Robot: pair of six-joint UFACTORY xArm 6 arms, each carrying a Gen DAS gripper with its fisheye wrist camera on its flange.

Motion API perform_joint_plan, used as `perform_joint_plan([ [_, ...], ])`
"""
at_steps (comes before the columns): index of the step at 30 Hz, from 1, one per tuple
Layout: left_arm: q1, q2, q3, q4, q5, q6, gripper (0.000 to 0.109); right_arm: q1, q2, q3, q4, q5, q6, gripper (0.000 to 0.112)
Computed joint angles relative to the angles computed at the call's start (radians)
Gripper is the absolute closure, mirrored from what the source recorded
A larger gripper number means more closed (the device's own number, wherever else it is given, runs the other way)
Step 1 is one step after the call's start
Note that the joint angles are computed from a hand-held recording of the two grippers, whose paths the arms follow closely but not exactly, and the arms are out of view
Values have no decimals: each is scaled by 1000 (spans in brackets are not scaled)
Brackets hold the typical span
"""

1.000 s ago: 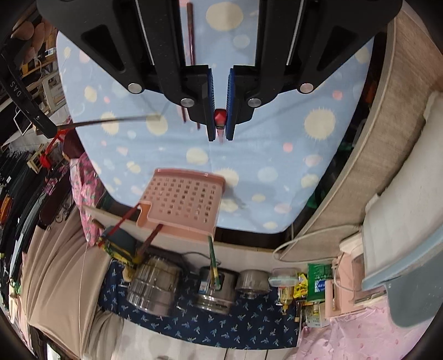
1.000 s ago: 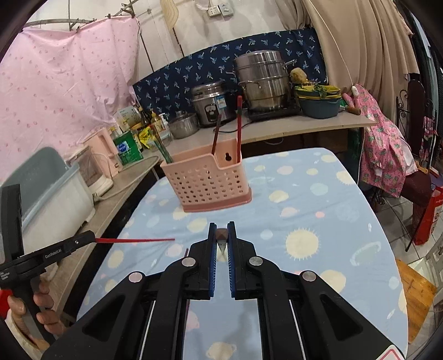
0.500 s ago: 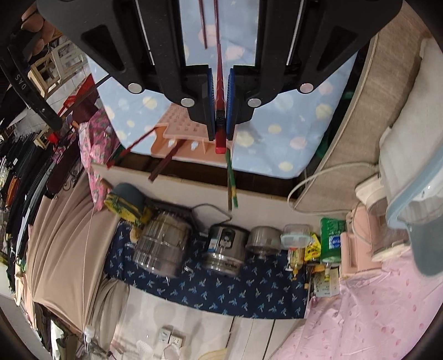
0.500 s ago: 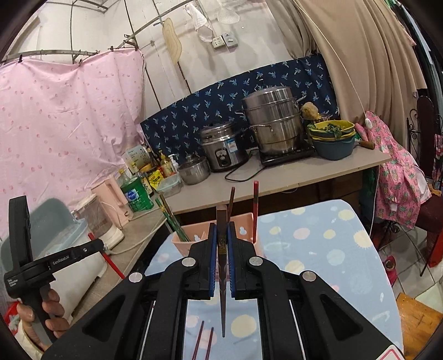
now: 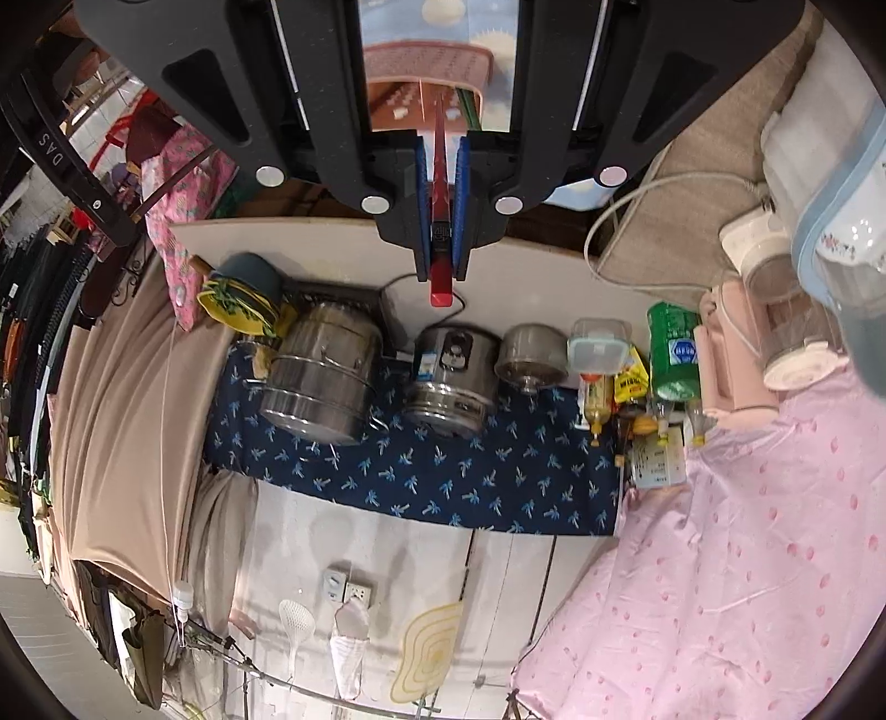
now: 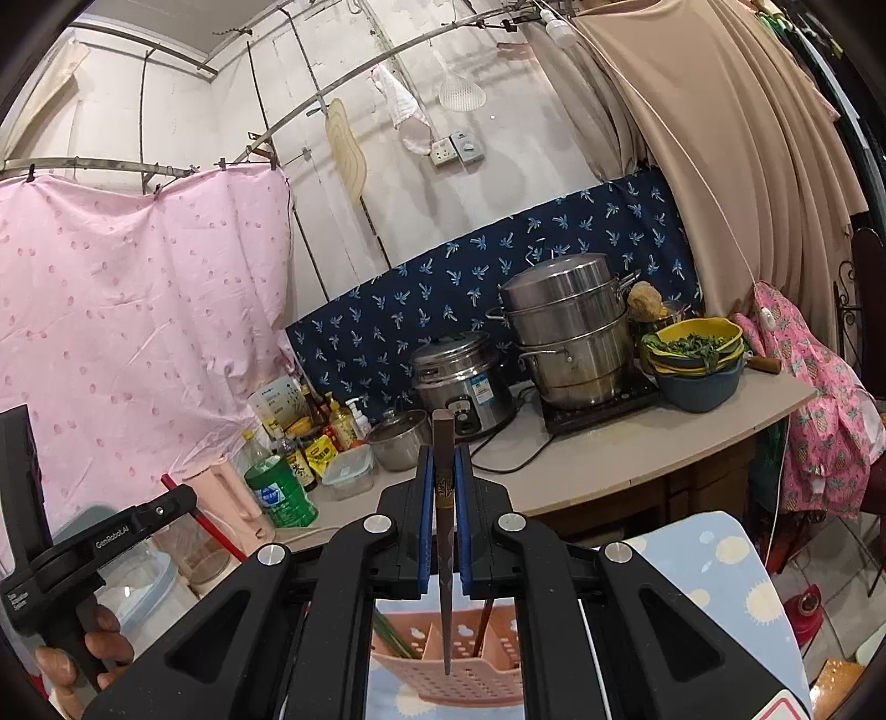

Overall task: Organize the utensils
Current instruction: 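Lower the chopsticks into the pink basket and open both tools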

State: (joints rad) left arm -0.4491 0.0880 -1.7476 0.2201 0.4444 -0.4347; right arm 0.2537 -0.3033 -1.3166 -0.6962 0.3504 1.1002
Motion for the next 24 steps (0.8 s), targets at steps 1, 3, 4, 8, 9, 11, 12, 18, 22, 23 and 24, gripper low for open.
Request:
perform_joint_plan([
  [1, -1, 16, -18, 4, 1, -4, 102, -6, 22, -21, -2, -3, 1, 105],
  [3, 0, 51, -60, 1, 10, -2, 102, -15, 60, -55, 8, -7, -5, 105],
  [4, -1, 67, -75, 0, 16, -2, 102, -18, 77, -68, 17, -8, -11, 105],
  [8, 0, 105, -95, -4, 36, 4, 102, -19, 129, -88, 49, -4, -39, 105],
  [9, 1, 109, -93, -6, 37, 8, 102, -17, 138, -89, 52, -1, -44, 105],
  [11, 3, 115, -81, -13, 39, 13, 102, -13, 153, -84, 62, 2, -54, 105],
  [12, 4, 117, -76, -19, 40, 16, 102, -12, 158, -80, 63, 3, -54, 105],
  [18, 11, 130, -51, -56, 52, 37, 101, -4, 187, -55, 80, 10, -61, 105],
  [22, 13, 124, -20, -63, 44, 39, 101, 2, 205, -51, 116, 12, -102, 104],
  [23, 12, 121, -12, -54, 41, 33, 101, 4, 206, -49, 130, 11, -117, 104],
  [24, 12, 121, -9, -53, 42, 36, 101, 5, 206, -48, 127, 14, -117, 104],
])
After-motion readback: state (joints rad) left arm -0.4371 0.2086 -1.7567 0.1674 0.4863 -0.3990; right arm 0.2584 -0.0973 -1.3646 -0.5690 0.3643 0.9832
